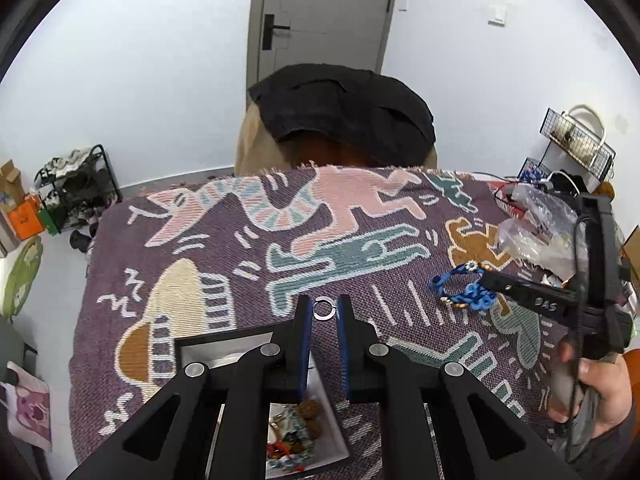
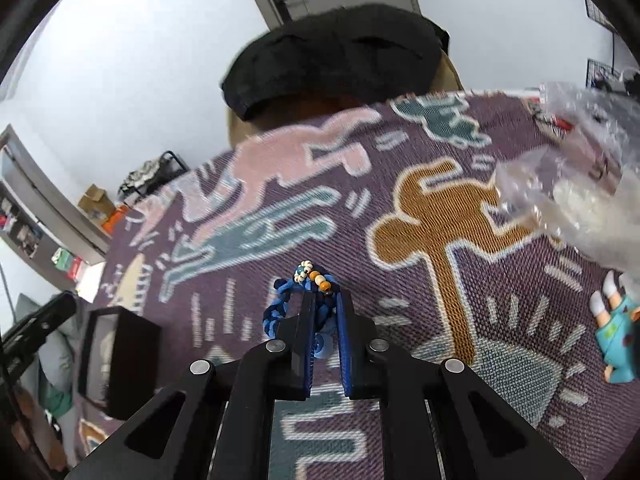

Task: Organize jewelry
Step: 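Carry the silver ring and blue bracelet into the black box and open both grippers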

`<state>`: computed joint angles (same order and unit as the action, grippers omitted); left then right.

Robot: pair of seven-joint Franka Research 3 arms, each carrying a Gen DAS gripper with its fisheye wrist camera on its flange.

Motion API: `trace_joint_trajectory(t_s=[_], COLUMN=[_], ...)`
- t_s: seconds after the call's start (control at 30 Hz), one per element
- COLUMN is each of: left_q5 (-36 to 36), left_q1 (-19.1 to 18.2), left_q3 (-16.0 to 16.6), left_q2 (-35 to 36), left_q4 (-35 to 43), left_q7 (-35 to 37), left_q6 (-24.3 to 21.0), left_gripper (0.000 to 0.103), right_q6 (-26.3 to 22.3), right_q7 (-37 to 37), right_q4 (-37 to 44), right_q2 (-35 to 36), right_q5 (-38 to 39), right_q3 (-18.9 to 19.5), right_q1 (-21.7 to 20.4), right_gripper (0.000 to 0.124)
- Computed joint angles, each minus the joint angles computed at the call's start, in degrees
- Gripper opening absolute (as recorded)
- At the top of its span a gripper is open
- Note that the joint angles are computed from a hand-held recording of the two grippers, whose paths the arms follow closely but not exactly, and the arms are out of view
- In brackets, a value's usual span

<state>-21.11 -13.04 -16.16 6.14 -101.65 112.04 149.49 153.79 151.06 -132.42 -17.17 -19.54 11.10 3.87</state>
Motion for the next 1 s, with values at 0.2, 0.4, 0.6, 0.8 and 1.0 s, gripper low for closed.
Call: trace_joint_trajectory(t_s=[0.2, 0.4, 0.6, 0.8, 1.0], left_q5=[-2.01, -5.05, -8.15, -12.79, -15.48], left_q1=[1.09, 1.93, 2.82, 3.31, 2.95], left_q3=[0.86, 1.89, 3.07, 4.23, 6.17], left_q2=[-1.55, -2.85, -3.70, -6.57, -8.70], left_q4=[-1.68, -3.12, -3.41, -6.81, -8.93], left_q7=[1.62, 3.24, 4.10, 7.58, 11.22], left_q6=[-0.10, -0.74, -2.46, 1.12, 2.39], left_gripper=[0.013, 0.013, 0.015, 0.075, 0.077], right_q6=[-0.41, -0.63, 1.67, 3.70, 2.93], right_q7=[0.79, 1.23, -1.25, -4.86, -5.39], right_q4=[2.64, 6.58, 10.33, 13.95, 17.62], right_q2=[-1.28, -0.35, 2.42, 6.83, 11.43], right_q5=[-2.30, -4.97, -4.32, -1.40, -1.99], right_q3=[1.89, 3.68, 3.19, 2.32, 1.12], right_q1=[0.15, 1.05, 4.58, 8.19, 11.72], right_gripper=[0.011, 0.011, 0.011, 0.011, 0.011])
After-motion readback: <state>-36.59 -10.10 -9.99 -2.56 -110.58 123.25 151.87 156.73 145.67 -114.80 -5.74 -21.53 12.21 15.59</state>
